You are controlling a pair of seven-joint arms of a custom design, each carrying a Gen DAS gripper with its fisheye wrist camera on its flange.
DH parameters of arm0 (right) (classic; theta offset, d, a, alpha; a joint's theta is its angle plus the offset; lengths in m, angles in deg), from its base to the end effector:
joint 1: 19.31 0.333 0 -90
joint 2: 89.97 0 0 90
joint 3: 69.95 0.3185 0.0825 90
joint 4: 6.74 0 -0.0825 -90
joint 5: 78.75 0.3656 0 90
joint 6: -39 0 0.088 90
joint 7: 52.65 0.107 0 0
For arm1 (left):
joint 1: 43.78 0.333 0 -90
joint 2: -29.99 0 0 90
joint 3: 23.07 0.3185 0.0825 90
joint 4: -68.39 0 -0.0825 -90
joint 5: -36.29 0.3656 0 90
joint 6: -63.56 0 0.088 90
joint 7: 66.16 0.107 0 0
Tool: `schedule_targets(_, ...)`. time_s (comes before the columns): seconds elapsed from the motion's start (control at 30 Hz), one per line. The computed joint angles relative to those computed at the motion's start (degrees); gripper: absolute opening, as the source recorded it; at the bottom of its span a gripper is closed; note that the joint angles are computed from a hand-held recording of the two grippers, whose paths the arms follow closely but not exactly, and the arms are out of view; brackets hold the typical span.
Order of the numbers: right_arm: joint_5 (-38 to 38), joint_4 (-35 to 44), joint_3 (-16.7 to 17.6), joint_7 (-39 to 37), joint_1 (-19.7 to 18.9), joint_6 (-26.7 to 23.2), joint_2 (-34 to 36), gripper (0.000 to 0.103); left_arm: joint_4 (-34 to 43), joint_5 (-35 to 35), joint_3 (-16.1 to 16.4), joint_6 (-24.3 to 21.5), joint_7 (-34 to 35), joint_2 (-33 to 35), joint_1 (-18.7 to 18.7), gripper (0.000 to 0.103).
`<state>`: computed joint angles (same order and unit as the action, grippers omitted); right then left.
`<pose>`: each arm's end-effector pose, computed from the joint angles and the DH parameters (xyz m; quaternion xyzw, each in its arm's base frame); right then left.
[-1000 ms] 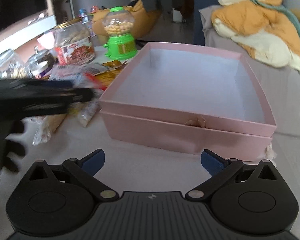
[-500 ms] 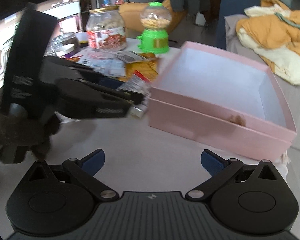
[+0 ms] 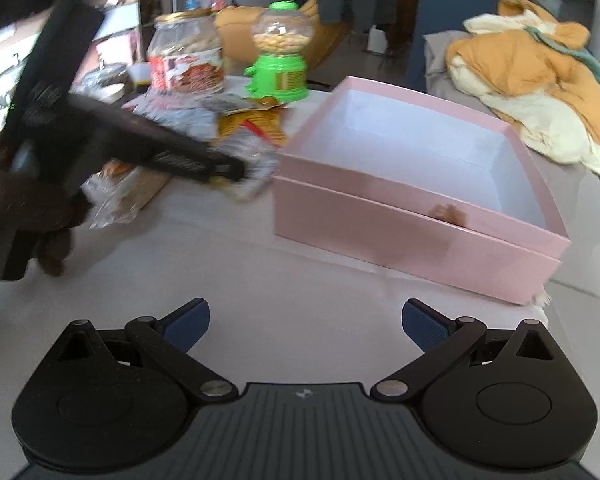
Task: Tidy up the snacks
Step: 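Move the left tool toward the white-and-red printed snack packet, then close the left gripper on the white-and-red snack packet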
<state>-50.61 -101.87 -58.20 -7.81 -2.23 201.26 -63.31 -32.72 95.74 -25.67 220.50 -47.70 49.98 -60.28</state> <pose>0.6386 0.2964 0.4320 -0.8598 0.3389 -0.1531 0.3499 0.6196 -0.2466 0.4350 -0.6656 0.6183 -0.2716 0.3177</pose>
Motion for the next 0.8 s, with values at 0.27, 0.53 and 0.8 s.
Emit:
schedule_targets(0.27, 2.76, -0.67, 0.84, -0.71, -1.16, 0.46, -0.29, 0.103, -2.81, 6.06, 1.56, 9.32, -11.44, -3.69, 0.37, 0.034)
schedule_targets(0.53, 5.66, -5.33, 2.84, -4.79, -2.66, 5.81, -2.16, 0.103, 8.69, -5.81, -3.42, -7.63, 14.85, 5.08, -2.57, 0.036)
schedule_targets(0.8, 11.73, -4.07, 4.49, -6.81, -5.54, 4.29, -1.31, 0.103, 5.74, -16.69, -4.48, -0.93, 23.81, 4.26, 0.00, 0.063)
